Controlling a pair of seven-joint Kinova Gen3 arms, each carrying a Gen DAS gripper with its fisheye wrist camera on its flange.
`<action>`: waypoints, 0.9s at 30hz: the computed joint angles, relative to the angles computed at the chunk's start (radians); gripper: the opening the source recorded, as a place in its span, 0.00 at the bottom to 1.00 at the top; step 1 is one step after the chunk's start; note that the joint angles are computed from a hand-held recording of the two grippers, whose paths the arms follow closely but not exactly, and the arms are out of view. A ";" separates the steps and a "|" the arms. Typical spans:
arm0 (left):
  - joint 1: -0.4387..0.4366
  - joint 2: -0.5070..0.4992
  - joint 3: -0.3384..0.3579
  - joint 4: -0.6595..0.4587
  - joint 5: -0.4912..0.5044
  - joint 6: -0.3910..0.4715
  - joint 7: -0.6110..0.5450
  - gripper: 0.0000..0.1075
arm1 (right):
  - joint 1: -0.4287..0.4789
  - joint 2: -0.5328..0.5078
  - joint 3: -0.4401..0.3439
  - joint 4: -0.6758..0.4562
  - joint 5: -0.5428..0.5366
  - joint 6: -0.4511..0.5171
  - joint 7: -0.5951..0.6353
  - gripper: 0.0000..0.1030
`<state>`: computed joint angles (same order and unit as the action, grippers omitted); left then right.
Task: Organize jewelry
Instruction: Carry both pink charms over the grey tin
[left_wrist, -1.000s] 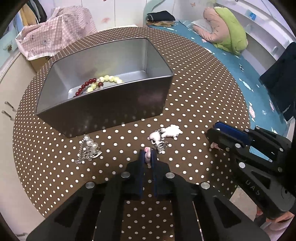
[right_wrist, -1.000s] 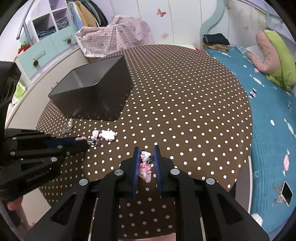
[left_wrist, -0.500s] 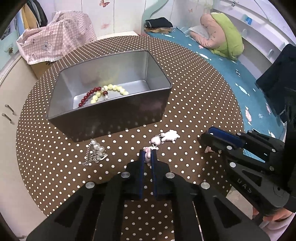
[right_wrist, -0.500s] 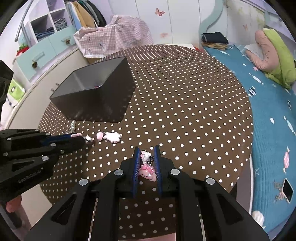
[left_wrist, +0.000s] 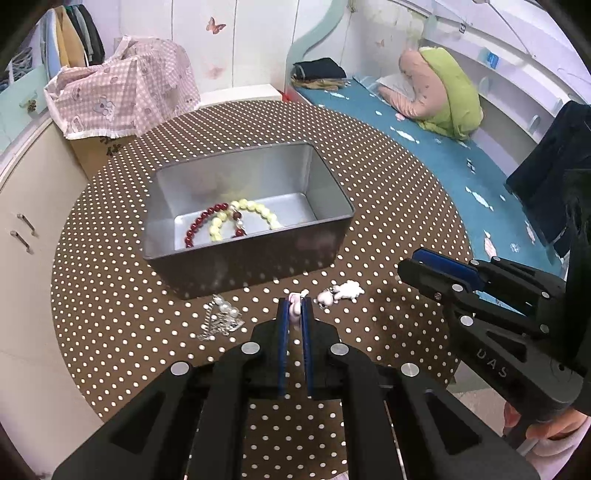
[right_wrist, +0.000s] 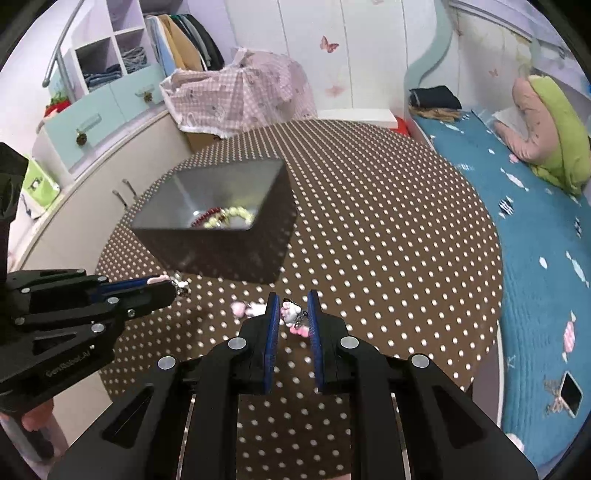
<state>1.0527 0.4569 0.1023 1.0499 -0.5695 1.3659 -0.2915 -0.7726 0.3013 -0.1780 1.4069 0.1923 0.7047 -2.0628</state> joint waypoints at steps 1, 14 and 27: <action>0.002 -0.006 -0.002 0.006 -0.004 -0.002 0.004 0.05 | -0.005 0.000 0.002 -0.004 0.006 0.001 -0.005 0.16; -0.009 -0.052 -0.006 0.018 -0.076 0.006 0.032 0.05 | -0.015 0.025 -0.002 -0.119 0.001 0.002 0.032 0.16; -0.094 -0.110 0.011 0.071 -0.100 -0.038 0.050 0.05 | -0.018 0.118 -0.001 -0.303 -0.084 0.063 0.130 0.16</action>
<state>0.9585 0.3468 0.1138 1.1208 -0.6697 1.3283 -0.2414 -0.7904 0.4198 -0.1794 1.1037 0.1087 0.7673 -1.9324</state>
